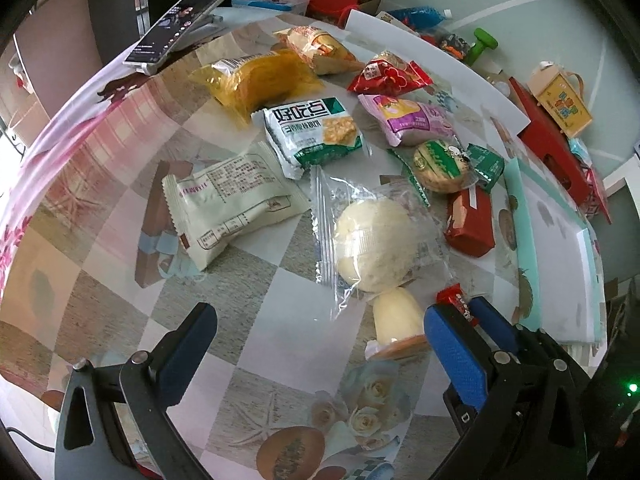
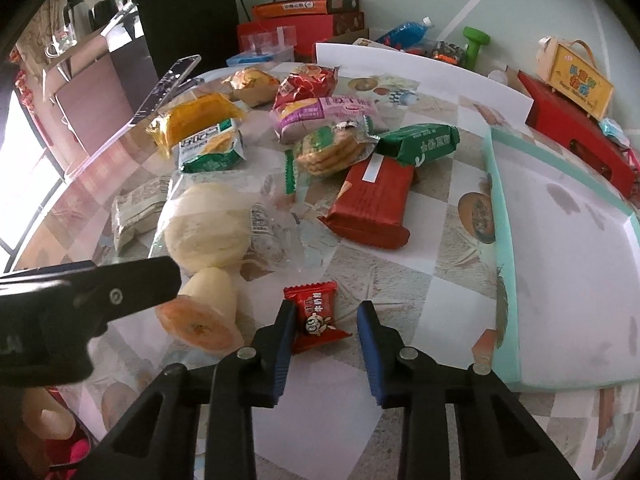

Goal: Organize snacks
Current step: 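Grasp the small red candy with the right tool while the left tool approaches the cream cup cake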

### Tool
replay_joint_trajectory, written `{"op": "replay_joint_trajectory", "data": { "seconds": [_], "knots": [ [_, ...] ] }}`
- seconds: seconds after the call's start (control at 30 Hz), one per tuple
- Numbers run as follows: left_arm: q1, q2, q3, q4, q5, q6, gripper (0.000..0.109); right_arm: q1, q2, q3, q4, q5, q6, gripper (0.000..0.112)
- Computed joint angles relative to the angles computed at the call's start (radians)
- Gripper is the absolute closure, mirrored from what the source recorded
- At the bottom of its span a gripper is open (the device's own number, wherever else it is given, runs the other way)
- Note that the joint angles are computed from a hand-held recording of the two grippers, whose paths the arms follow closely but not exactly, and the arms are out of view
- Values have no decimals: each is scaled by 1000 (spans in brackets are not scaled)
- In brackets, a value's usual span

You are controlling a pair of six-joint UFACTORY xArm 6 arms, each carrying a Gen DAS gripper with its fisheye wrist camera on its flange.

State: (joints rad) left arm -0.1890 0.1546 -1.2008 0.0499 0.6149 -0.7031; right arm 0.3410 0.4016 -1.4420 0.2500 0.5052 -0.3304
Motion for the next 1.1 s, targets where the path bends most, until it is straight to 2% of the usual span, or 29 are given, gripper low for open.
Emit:
{"op": "replay_joint_trajectory", "data": {
  "seconds": [0.4,0.73,0.9,1.0,1.03,1.07,1.1],
  "knots": [
    [3,-2,5,-23,1,11,6,1,4,3,-49,-13,36,80],
    [-19,33,-40,-129,28,88,6,-17,-7,12,-24,-2,48,83],
    [-32,82,-95,-192,58,123,23,-24,-26,36,-31,0,59,83],
    [-46,111,-133,-199,68,122,26,-30,-34,47,-32,-1,71,83],
    [-47,117,-140,-202,67,122,30,-32,-37,52,-32,-2,75,83],
    [-51,128,-154,-202,69,116,39,-34,-38,53,-31,-1,80,83],
    [-53,139,-169,-203,72,113,42,-36,-39,54,-30,-1,80,83]
  ]
}}
